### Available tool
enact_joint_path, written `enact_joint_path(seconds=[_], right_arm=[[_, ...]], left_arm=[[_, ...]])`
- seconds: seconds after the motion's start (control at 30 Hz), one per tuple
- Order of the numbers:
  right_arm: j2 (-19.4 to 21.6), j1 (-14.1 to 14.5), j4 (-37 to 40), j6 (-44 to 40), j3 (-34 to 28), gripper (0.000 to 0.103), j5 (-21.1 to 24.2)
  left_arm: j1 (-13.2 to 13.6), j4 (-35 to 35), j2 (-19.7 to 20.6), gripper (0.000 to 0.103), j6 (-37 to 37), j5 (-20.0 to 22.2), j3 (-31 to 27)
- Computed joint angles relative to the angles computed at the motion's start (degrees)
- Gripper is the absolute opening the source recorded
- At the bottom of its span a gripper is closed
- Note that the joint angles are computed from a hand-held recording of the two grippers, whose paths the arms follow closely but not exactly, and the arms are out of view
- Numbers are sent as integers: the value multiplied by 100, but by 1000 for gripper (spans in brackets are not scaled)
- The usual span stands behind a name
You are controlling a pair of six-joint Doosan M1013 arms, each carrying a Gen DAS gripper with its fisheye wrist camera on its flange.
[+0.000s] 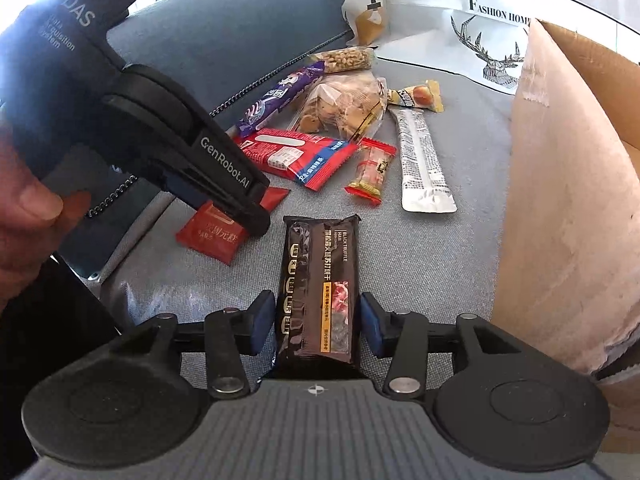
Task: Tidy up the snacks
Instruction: 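Lift the chocolate bar with the right tool while the left lifts the red packet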
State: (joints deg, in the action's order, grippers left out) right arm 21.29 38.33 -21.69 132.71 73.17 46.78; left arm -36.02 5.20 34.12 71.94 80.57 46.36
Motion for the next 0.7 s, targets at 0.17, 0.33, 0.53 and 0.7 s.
enact_joint_path(seconds=[0.17,0.33,0.53,0.7], right_arm=[[-32,0,-30,-9,38,42,-18],[-36,7,-75,36,35,41,-19],[-76,29,-205,146,80,41,-84],[-125,48,-344,242,125,41,-171]], left_arm=[[-9,21,10,52,5,4,-9],[-8,21,11,52,2,8,-15],[-2,16,11,52,11,10,-18],[15,-26,-23,49,3,-85,32]])
